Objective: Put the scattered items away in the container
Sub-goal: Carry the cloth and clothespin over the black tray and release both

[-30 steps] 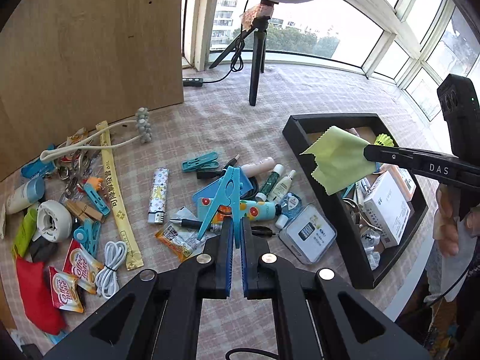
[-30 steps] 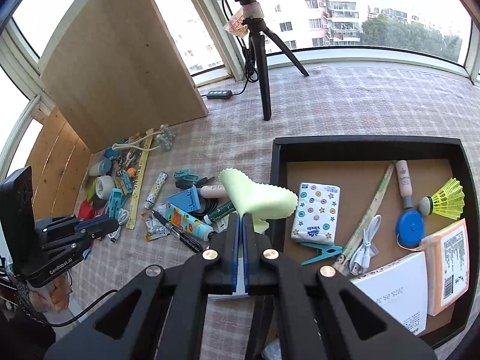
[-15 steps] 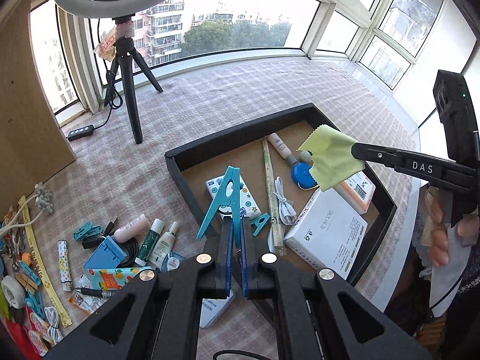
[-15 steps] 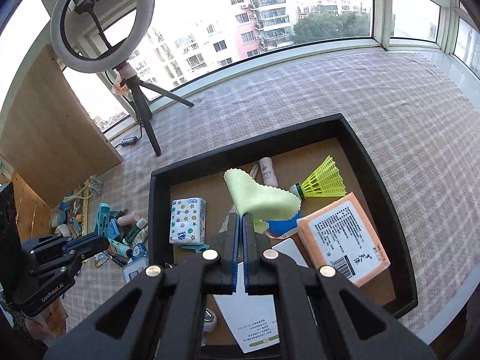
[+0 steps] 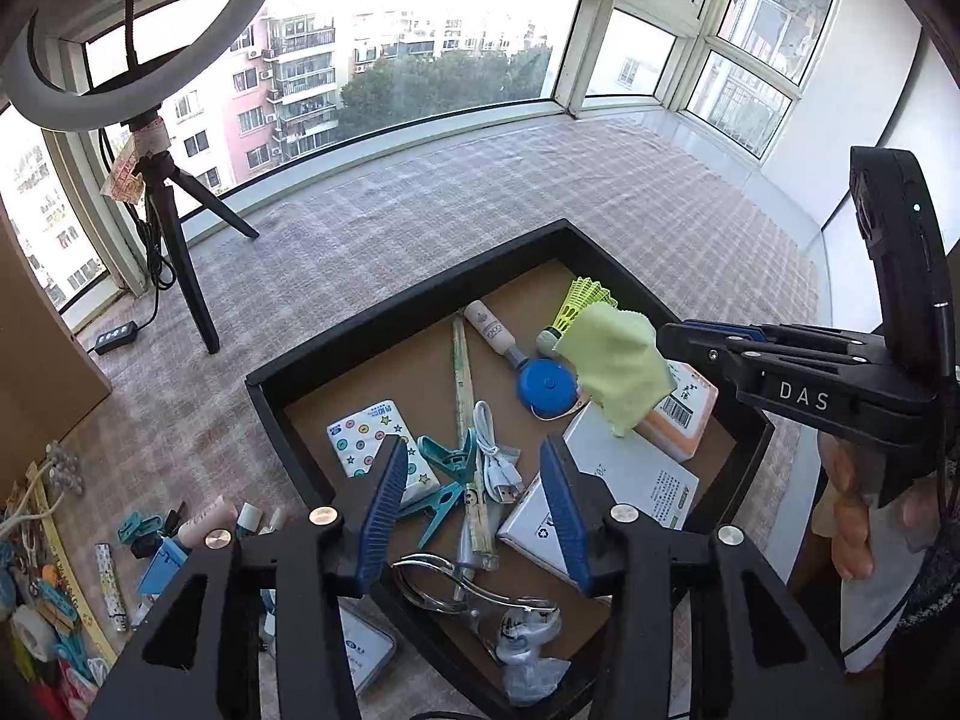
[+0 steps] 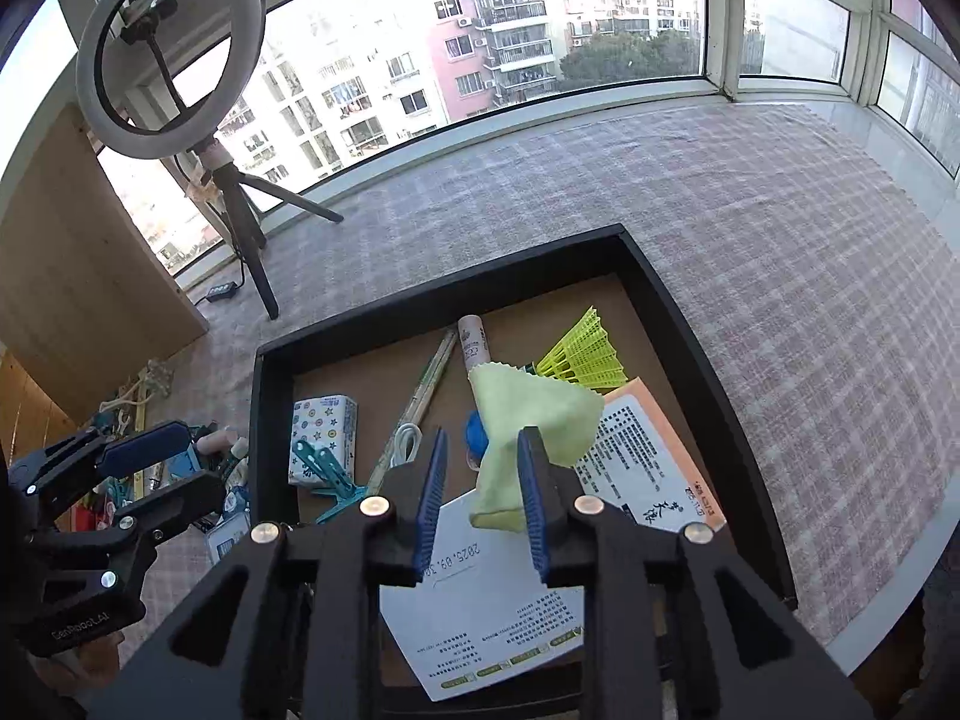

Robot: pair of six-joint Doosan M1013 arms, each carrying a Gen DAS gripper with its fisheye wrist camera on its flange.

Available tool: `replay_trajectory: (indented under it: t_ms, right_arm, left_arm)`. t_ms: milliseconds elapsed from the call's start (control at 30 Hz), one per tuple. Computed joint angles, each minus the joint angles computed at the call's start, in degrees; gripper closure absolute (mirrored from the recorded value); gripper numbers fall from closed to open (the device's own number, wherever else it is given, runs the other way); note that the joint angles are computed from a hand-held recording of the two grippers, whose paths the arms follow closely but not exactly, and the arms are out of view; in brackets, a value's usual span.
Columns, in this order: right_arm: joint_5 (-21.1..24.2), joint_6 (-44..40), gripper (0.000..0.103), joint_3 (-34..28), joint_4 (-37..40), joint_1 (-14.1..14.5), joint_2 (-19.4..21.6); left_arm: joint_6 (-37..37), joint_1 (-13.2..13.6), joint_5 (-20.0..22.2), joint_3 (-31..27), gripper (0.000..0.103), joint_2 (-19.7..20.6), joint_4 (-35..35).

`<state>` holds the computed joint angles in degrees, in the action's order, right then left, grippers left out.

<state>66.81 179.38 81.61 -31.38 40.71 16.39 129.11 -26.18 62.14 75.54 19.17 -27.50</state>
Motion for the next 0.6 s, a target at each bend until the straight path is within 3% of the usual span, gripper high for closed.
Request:
replay_trajectory:
  t_ms: [33, 300, 600]
  right_arm:
    - [0.24, 0.25, 0.061, -0.15, -0.78, 0.2, 0.1]
    - [-1.4, -1.62, 0.06, -2.62, -0.86, 0.52, 1.82]
    - [-3.4, -12.49, 0.055, -10.08, 1.54, 1.57, 7.92]
  left_arm:
    - [0.35, -0.03, -0.61, 0.24, 0.056, -0.26, 0.23]
    - [-0.24, 2.05, -1.83, 0.81, 0.056, -0.68, 1.39]
    - [-4.39, 8.6, -3.19, 2.64, 0.056, -0.68, 6.05]
